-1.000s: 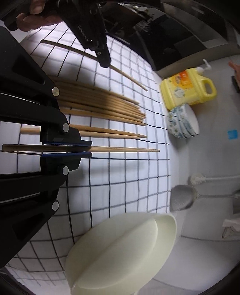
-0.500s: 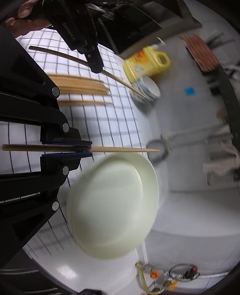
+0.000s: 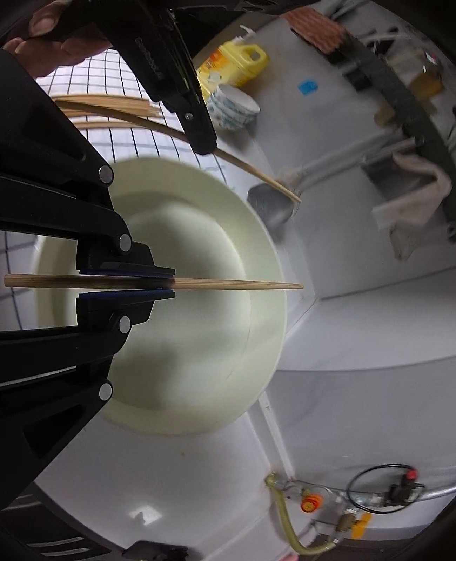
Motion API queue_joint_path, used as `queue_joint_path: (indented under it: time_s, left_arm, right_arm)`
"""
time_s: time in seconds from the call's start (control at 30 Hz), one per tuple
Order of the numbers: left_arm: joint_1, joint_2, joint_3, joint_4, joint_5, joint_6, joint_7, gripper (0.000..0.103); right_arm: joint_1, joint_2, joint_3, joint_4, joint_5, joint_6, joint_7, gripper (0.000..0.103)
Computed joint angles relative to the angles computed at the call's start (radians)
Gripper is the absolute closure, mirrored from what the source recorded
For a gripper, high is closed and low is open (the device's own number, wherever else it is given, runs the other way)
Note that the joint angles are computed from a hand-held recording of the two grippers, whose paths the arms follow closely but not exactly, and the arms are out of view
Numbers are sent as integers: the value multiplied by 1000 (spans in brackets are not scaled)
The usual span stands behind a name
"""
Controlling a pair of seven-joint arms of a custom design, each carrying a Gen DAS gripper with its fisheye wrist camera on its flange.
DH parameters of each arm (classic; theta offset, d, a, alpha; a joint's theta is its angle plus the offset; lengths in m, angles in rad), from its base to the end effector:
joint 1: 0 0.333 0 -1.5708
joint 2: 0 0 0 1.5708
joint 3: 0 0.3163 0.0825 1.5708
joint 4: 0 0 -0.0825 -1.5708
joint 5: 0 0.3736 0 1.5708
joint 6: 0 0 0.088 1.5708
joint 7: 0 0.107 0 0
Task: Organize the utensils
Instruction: 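Lift the left tool's chopstick over the basin while the right tool carries its chopstick alongside, then open the left tool inside the basin while the right tool opens to drop its chopstick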
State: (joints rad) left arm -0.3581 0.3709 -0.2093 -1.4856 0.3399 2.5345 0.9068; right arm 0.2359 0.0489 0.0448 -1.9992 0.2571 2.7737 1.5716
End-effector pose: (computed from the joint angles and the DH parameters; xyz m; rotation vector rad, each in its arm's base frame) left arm 0.6081 -0.3611 0.5479 -1.8223 1.9607 -0.8900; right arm 0.5833 0.1562 0.5236 -1.7833 1.6563 -0.3715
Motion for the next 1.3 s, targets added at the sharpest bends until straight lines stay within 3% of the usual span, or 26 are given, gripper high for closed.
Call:
queue_joint_path:
  time_s: [0.23, 0.47, 0.93, 1.03, 1.1, 1.3]
  left_arm:
    - [-41, 232, 8, 275, -39, -145, 27, 96]
    - [-68, 349, 30, 426, -59, -235, 49, 96]
    - [-79, 380, 45, 463, -67, -279, 60, 94]
    - [-91, 367, 57, 450, -41, -270, 50, 73]
    - [-95, 343, 64, 420, -20, -255, 38, 50]
    - [-84, 297, 62, 364, 0, -239, 0, 35]
  right_arm:
    - [-38, 126, -5, 114, 101, -95, -93, 97]
    - [-64, 196, -9, 183, 132, -169, -134, 97]
    - [-61, 218, -19, 195, 94, -175, -150, 97]
    - [-56, 206, -21, 182, 80, -159, -143, 83]
    - [-45, 199, -29, 173, 44, -146, -126, 83]
    - [-37, 176, -32, 152, 14, -129, -85, 81]
